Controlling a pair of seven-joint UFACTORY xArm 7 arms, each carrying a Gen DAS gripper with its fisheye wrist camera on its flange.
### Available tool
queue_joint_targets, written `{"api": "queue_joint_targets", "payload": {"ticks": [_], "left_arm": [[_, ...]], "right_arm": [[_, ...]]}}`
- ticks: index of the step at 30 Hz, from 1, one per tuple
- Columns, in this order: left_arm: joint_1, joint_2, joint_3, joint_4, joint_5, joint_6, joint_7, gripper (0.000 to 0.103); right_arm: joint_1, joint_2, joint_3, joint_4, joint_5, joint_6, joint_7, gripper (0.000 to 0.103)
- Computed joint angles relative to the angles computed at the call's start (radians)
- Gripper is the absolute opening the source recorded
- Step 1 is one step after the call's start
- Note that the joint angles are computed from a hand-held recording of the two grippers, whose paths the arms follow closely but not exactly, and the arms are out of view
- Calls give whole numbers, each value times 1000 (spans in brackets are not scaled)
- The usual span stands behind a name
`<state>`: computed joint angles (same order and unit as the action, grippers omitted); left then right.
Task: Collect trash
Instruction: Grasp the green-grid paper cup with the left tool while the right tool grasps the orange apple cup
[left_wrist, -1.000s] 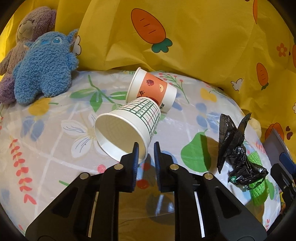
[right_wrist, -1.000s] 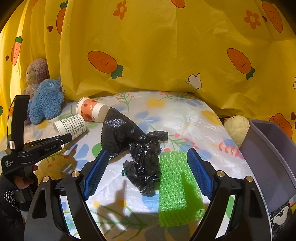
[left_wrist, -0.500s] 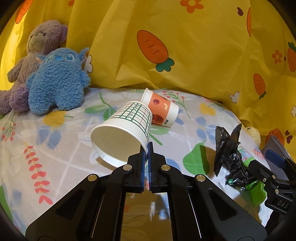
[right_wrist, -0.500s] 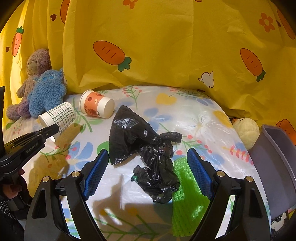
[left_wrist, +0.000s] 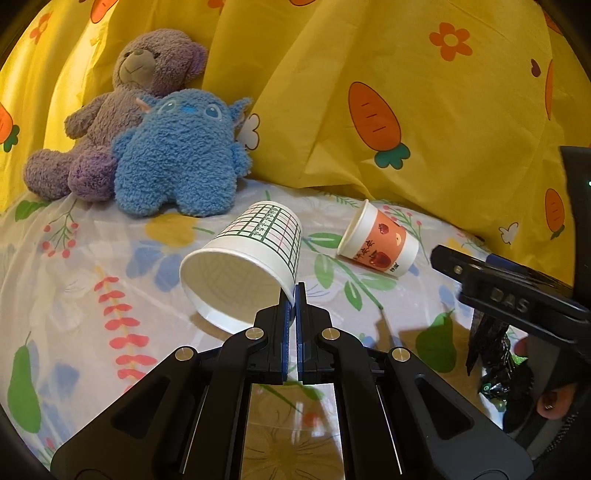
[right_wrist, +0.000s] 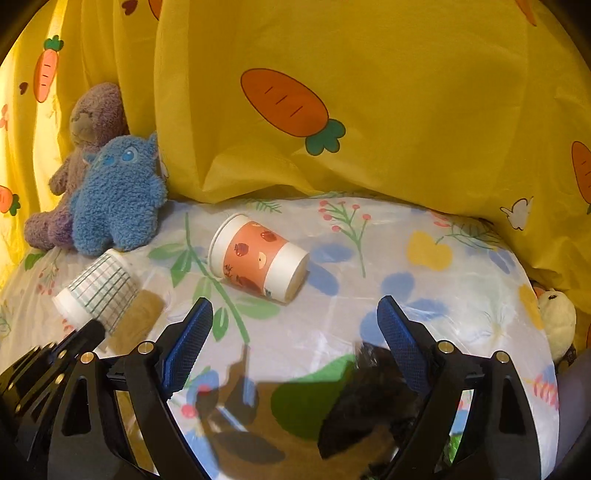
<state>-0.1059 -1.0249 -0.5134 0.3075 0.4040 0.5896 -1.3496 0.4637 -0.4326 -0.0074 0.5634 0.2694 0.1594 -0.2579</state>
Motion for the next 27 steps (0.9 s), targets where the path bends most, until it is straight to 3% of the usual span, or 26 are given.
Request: {"api": "queue_joint_targets", "payload": {"ticks": [4,6,10,14,17,20,21,27], "left_arm": [[-6,-38,8,-19,-11,13,-18,2],[-7,-52,6,-23,-11,21,-22,2],[-8,-52,11,-25,-17,29,-26,2],[-6,-50,13,-26,-23,46,-34,2],[-7,-49,23,-31,-29,54,-41,2],[-10,-45,31,-34,-33,58,-43,2],[-10,-43,31,-34,-33,58,-43,2],[-9,-35,26,-30,-26,61,-46,2]], "right_arm": [[51,106,-2,92,80,14,36,91],[17,148,45,124,73,4,92,95],[-97,213,161,170,-61,-5,260,95],[-117,264,169,208,-110,10,354,95],[-95,290,146,226,-67,23,349,95],[-90,308,140,238,-40,51,342,88],[-88,311,136,241,-25,61,330,80],[-92,284,133,214,-4,53,307,79]]}}
